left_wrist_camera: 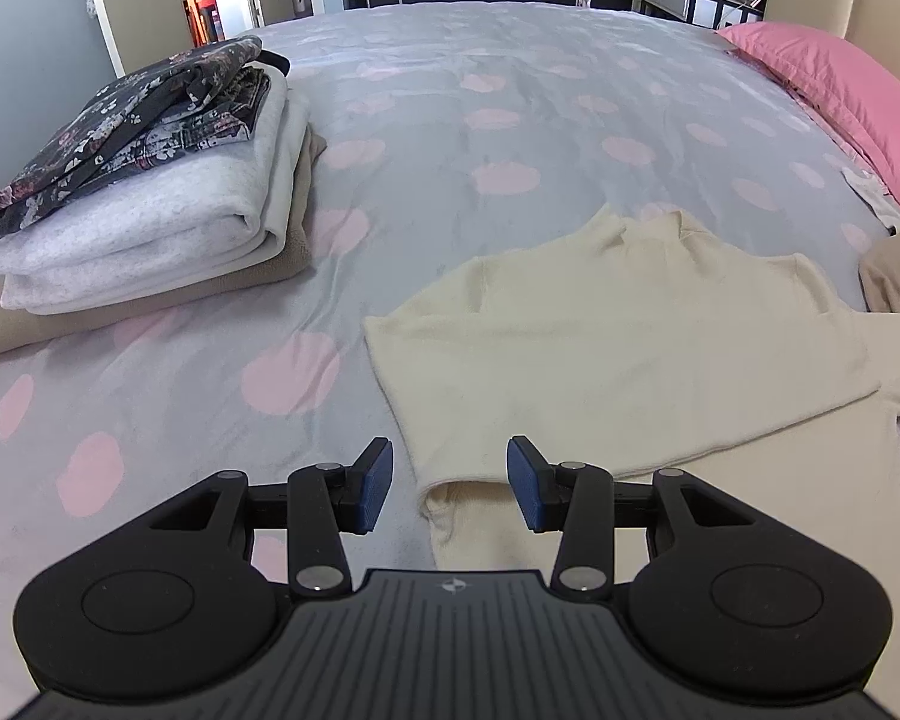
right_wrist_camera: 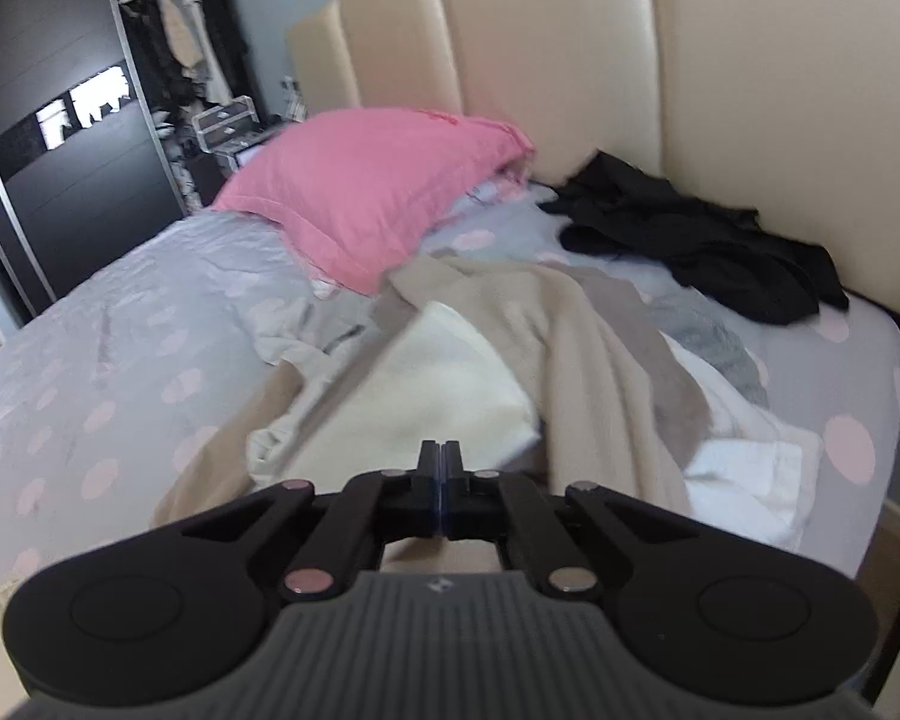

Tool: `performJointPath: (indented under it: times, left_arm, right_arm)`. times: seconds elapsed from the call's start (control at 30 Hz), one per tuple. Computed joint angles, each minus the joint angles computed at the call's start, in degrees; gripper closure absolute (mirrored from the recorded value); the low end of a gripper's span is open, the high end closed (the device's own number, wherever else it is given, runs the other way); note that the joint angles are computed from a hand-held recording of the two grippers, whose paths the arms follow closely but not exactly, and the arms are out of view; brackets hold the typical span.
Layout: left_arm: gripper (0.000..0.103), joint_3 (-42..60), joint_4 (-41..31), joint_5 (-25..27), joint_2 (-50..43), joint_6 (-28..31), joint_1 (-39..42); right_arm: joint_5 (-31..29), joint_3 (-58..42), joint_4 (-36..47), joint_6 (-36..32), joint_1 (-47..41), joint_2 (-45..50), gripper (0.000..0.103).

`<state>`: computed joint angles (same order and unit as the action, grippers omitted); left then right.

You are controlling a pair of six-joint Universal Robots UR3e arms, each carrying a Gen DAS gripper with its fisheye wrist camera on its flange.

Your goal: Fold clothes

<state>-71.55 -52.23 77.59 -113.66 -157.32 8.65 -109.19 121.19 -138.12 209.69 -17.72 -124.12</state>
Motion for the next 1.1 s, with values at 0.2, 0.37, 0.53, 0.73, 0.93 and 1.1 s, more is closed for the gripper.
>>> performJointPath:
  times: [0.2, 0.37, 0.53, 0.73, 0.93, 1.1]
  left_arm:
    - [0.063, 1.4, -1.9, -1.1, -0.5, -1.3, 0.2]
    - [0.063, 0.9, -1.8, -1.9, 0.1, -1.1, 0.6]
    - [0.063, 1.2, -2.3, -2.1, 0.0, -1.3, 1.2]
    - [0.063, 3.0, -4.6, -2.1, -1.1, -2.2, 1.8]
    - [0.063, 3.7, -6.1, -1.8, -1.7, -2.9, 1.7]
    - [0.063, 3.4, -5.7, -0.4, -2.2, -3.2, 0.6]
  right_arm:
    - [-0.4, -7.3, -4.6, 0.3, 10.0, 10.4, 0.103]
    - [0.2, -15.4, -4.3, 0.4, 16.4, 20.8, 0.103]
    - [-0.3, -20.9, -1.7, -0.1, 19.5, 26.6, 0.103]
    - [-0.8, -15.7, 0.5, 1.4, 14.6, 21.6, 0.102]
    - [1.2, -7.3, 2.6, 1.7, 6.3, 10.9, 0.098]
    - [4.2, -2.5, 4.7, 1.6, -1.9, 2.1, 0.090]
